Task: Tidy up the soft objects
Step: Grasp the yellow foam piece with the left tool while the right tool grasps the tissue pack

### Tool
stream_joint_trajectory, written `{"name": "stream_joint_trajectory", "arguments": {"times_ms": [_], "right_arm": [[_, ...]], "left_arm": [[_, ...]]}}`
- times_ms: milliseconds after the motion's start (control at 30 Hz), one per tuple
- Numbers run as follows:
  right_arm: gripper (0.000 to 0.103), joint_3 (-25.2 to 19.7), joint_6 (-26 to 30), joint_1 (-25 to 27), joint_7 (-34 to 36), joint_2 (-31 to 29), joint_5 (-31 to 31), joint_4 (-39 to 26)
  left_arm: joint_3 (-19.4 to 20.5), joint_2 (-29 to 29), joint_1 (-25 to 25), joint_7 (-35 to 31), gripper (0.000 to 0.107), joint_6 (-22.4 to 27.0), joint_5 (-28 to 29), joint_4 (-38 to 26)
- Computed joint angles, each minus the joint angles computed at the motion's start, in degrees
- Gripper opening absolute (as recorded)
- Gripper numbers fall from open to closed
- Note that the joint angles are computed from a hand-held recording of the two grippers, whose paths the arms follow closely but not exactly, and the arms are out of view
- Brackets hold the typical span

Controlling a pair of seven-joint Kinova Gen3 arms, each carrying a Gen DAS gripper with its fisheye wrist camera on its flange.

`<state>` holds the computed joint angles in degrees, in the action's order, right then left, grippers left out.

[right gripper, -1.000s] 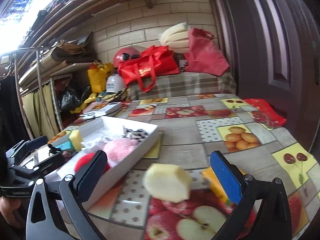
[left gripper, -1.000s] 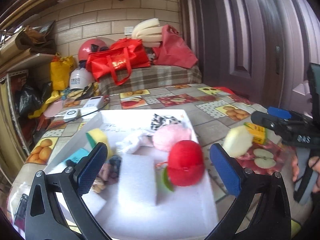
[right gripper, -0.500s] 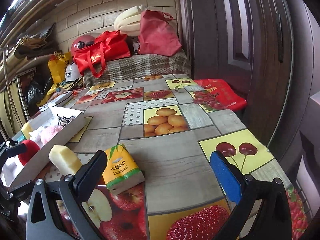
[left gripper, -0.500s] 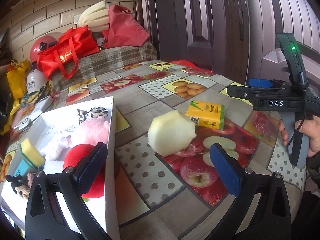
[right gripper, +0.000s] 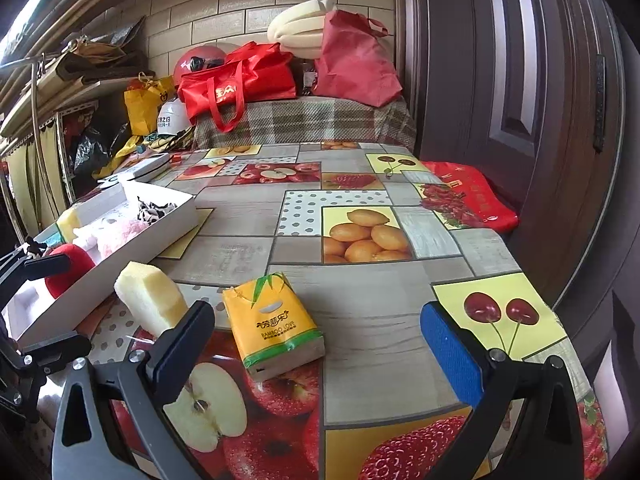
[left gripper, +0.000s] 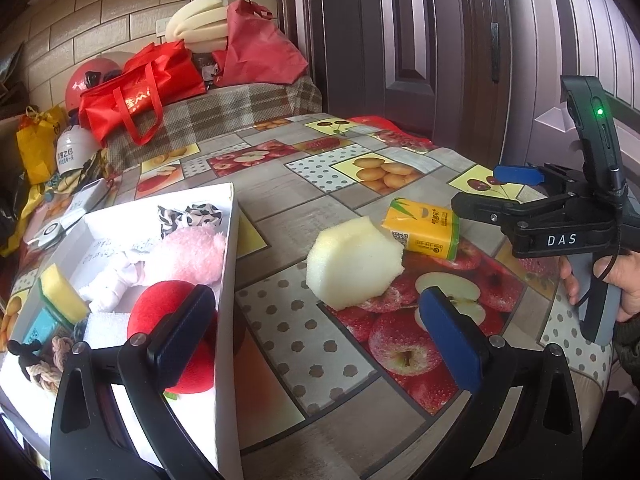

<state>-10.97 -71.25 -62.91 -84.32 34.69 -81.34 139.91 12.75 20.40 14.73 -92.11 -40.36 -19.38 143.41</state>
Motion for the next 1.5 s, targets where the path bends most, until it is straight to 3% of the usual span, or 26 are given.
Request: {"name": "stream_joint_trajectory", "arguments": {"times_ms": [133, 233, 300, 367, 400, 433, 500, 600, 767, 867, 967, 1100, 1167, 1200, 1267, 1367, 1500], "right_arm": [[0.103, 0.14, 4.19, 2.88, 1.44, -1.36, 4.61, 0.20], [0.103, 1.14, 10.54, 5.41, 6.83, -2.95, 7.74, -1.34], [0.101, 5.07, 14.77, 3.57, 9.54, -3.36, 7.82, -2.72], [0.091, 8.37, 19.43, 2.85, 12.74, -3.79, 7.85, -4.43], [0.080, 8.82, 21.76, 3.94, 14.26, -4.07, 8.29, -5.23], [0.061, 8.38, 24.09, 6.10, 14.85, -4.17, 9.66, -5.82], [0.056, 6.08, 25.98, 10.15, 13.22, -4.17, 12.91, -5.79], [0.054, 2.07, 21.81, 13.00, 6.35, -4.44, 15.91, -2.82], [0.054, -9.16, 14.71, 24.53, -5.30, -3.81, 23.74, 2.24], [0.054, -6.43, 14.50, 23.48, -11.43, -3.85, 28.59, 4.14], [0.054, 0.50, 17.33, 18.67, -14.66, -4.64, 31.70, 4.42], [0.054, 2.35, 17.58, 17.74, -16.59, -4.69, 33.93, 5.02], [0.054, 1.94, 16.98, 18.34, -17.34, -4.52, 34.72, 5.37], [0.054, 2.02, 16.85, 18.47, -17.70, -4.48, 35.08, 5.49], [0.054, 2.12, 16.55, 18.50, -18.39, -4.40, 35.47, 5.71], [0.054, 2.91, 15.47, 17.06, -19.58, -4.17, 34.50, 6.18], [0.052, 0.20, 8.18, 14.31, -19.85, -2.60, 27.68, 7.56]], "left_arm": [[-1.77, -0.02, 1.69, 0.68, 0.103, -0.31, -0.10, -0.02], [-1.75, 0.12, 1.74, 0.44, 0.103, -0.37, 0.12, 0.00], [-1.52, 0.07, 1.81, 0.50, 0.103, 0.47, 0.40, -0.33], [-1.82, 0.05, 2.80, 0.22, 0.103, 1.49, 1.33, -0.87], [-1.70, 0.10, 3.17, -0.32, 0.103, 2.06, 2.05, -1.20], [-1.13, 0.13, 3.04, -0.66, 0.103, 2.70, 2.41, -1.52], [-2.16, 0.42, 5.36, -1.66, 0.103, 4.11, 3.90, -2.74], [-3.26, 1.06, 9.36, -5.11, 0.103, 5.30, 9.13, -4.56], [-5.95, 2.54, 17.18, -12.59, 0.103, 9.61, 20.78, -9.55], [-6.46, 3.30, 18.55, -14.32, 0.103, 12.11, 23.82, -12.00], [-2.42, 4.17, 14.43, -15.17, 0.103, 15.57, 24.64, -14.60], [-0.84, 5.58, 11.71, -8.96, 0.103, 23.17, 17.83, -19.14], [1.22, 5.97, 9.64, -7.51, 0.086, 24.81, 14.92, -19.87], [1.74, 6.11, 9.17, -7.03, 0.057, 24.57, 13.60, -19.81], [1.62, 5.86, 9.30, -6.23, 0.054, 22.44, 12.20, -18.65], [2.40, 4.87, 8.16, -5.95, 0.053, 15.46, 10.60, -14.80], [6.33, 3.83, 2.85, -6.06, 0.053, 6.14, 7.53, -9.57]]}}
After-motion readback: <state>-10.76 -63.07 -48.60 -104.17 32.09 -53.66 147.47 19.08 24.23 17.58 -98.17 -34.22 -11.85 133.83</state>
